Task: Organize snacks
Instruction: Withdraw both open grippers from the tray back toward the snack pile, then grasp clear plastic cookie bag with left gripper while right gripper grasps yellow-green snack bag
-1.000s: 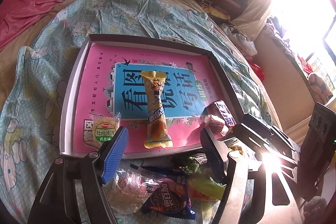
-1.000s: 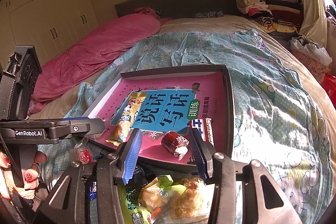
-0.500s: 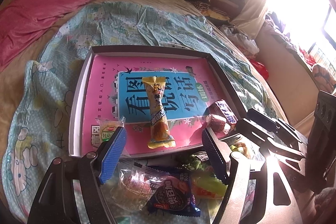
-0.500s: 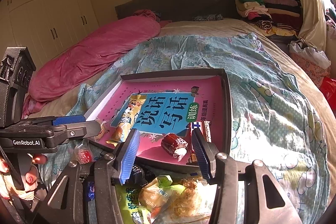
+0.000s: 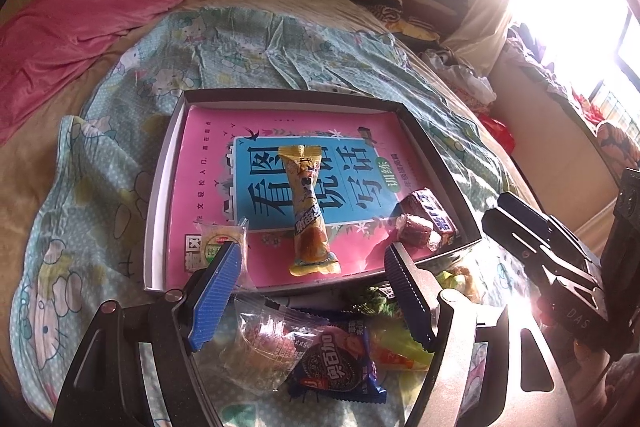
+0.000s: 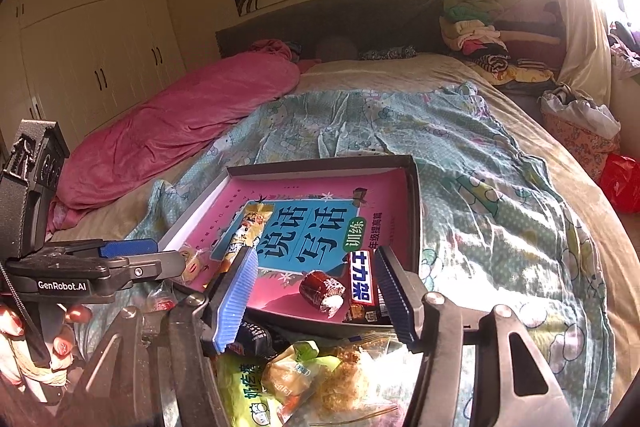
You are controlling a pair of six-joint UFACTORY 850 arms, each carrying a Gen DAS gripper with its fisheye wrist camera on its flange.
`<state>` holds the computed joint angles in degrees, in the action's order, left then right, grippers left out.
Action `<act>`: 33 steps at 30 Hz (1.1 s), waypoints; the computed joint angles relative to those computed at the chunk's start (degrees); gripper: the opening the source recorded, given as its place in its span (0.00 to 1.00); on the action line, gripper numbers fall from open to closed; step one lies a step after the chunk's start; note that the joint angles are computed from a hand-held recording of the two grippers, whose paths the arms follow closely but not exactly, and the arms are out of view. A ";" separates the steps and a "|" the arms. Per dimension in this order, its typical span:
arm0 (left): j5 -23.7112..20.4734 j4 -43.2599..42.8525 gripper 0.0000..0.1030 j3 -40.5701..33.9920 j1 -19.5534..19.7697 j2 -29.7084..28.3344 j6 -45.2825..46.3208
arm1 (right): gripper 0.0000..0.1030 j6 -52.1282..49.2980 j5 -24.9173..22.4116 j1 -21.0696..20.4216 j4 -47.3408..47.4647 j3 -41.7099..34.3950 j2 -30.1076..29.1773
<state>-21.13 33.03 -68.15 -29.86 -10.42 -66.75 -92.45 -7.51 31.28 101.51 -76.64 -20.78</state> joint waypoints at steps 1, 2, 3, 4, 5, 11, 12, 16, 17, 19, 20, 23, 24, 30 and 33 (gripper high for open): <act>-0.05 0.20 0.74 0.17 0.05 0.19 -0.34 | 0.59 -2.99 -0.12 -0.12 3.21 0.31 0.31; 0.01 0.51 0.74 0.38 0.12 0.40 -0.76 | 0.59 -4.82 -0.25 -0.25 5.32 0.58 0.57; 0.00 0.94 0.74 0.55 0.16 0.58 -1.26 | 0.60 -7.26 -0.16 -0.33 8.03 0.87 0.83; -0.18 1.24 0.74 0.57 0.18 0.69 -1.64 | 0.60 -8.84 -0.10 -0.42 9.84 1.08 1.04; -0.24 1.51 0.74 0.72 0.24 0.88 -1.98 | 0.60 -9.41 -0.11 -0.52 10.67 1.23 1.20; -0.46 3.50 0.74 1.77 0.36 2.17 -4.16 | 0.63 -18.69 0.15 -0.97 21.20 2.33 2.29; -0.54 3.86 0.74 1.94 0.34 2.37 -4.56 | 0.63 -20.66 0.14 -1.05 23.33 2.62 2.52; -0.77 4.99 0.74 2.54 0.39 3.11 -5.95 | 0.63 -21.44 0.34 -1.30 24.73 2.94 2.86; -0.78 5.32 0.74 2.73 0.41 3.31 -6.34 | 0.63 -21.65 0.54 -1.29 25.01 2.99 2.93; -0.94 5.61 0.74 2.98 0.45 3.59 -6.68 | 0.63 -21.04 0.57 -1.31 24.41 3.19 3.13; -1.08 5.67 0.74 3.07 0.48 3.71 -6.74 | 0.63 -21.02 0.69 -1.28 24.36 3.25 3.21; -1.28 5.69 0.74 3.44 0.55 4.07 -6.85 | 0.63 -18.19 0.78 -1.17 21.34 3.38 3.36; -1.39 6.00 0.74 3.57 0.53 4.19 -7.15 | 0.63 -16.03 0.81 -1.10 19.08 3.37 3.39; -1.68 6.37 0.74 4.30 0.70 4.81 -7.72 | 0.63 -9.83 1.46 -0.46 12.17 3.30 3.37; -1.95 6.91 0.74 4.63 0.62 5.14 -8.14 | 0.63 -9.75 1.63 -0.28 11.96 3.30 3.41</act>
